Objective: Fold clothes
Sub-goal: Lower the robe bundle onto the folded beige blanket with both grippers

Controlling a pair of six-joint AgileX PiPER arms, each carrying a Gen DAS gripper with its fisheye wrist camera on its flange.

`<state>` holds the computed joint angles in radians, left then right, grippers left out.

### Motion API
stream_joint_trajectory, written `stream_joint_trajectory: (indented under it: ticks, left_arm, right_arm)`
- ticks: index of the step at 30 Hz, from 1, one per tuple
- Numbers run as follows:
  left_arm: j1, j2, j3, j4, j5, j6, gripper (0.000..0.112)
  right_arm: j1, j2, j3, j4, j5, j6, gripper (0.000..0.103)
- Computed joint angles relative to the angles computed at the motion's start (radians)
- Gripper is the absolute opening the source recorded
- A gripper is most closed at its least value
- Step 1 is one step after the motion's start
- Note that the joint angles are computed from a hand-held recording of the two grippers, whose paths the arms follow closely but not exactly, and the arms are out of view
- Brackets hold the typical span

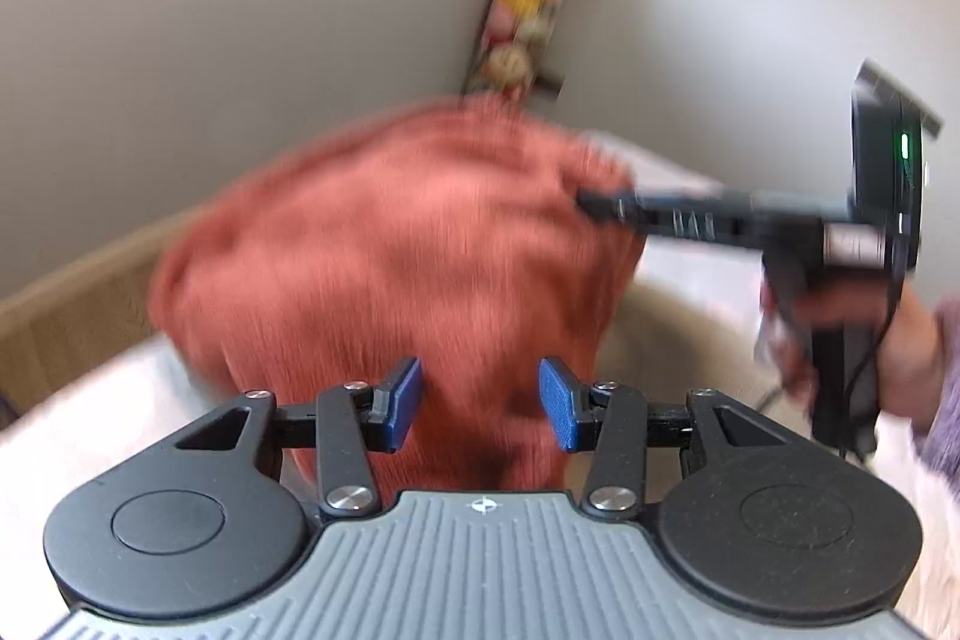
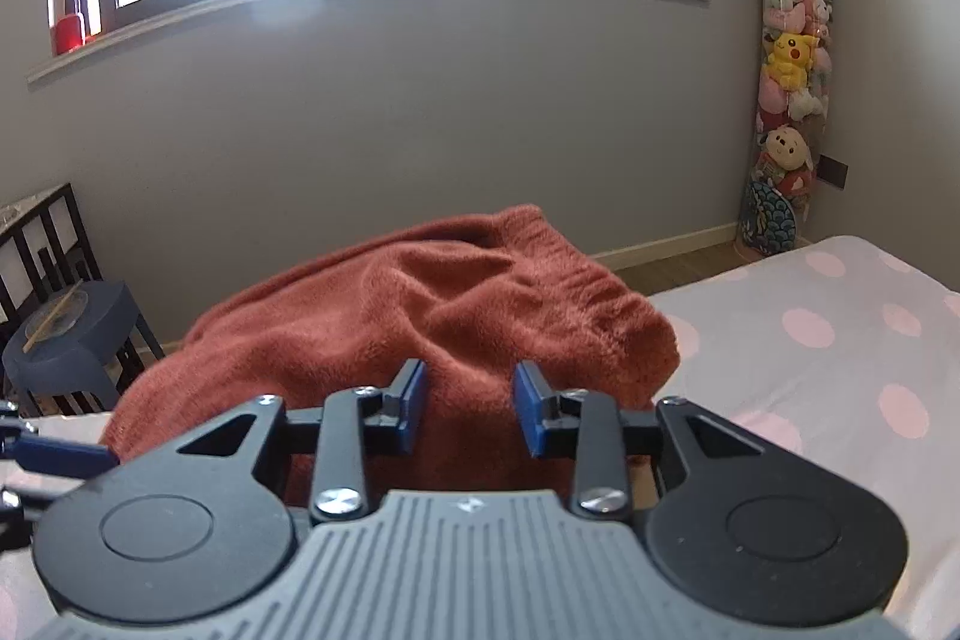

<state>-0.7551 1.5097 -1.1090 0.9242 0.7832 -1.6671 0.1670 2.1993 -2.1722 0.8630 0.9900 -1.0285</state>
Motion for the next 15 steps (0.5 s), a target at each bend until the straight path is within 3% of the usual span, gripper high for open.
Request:
stream_joint_trajectory:
  ticks: [8,12,15]
  left_arm:
    - [0.027,0.088,0.0,-0.005,-0.052,-0.026,0.038]
    - [0.045,0.069,0.018,0.008,-0.071,-0.019,0.039]
    - [0.028,0.052,0.043,0.055,-0.06,-0.071,0.042]
  right_arm:
    - [-0.053,0.092,-0.02,0.058,0.028,-0.08,0.04]
    - [-0.064,0.127,-0.095,0.034,0.067,0.017,0.04]
    - [-0.071,0.035,0.047,0.07,0.024,-0.02,0.04]
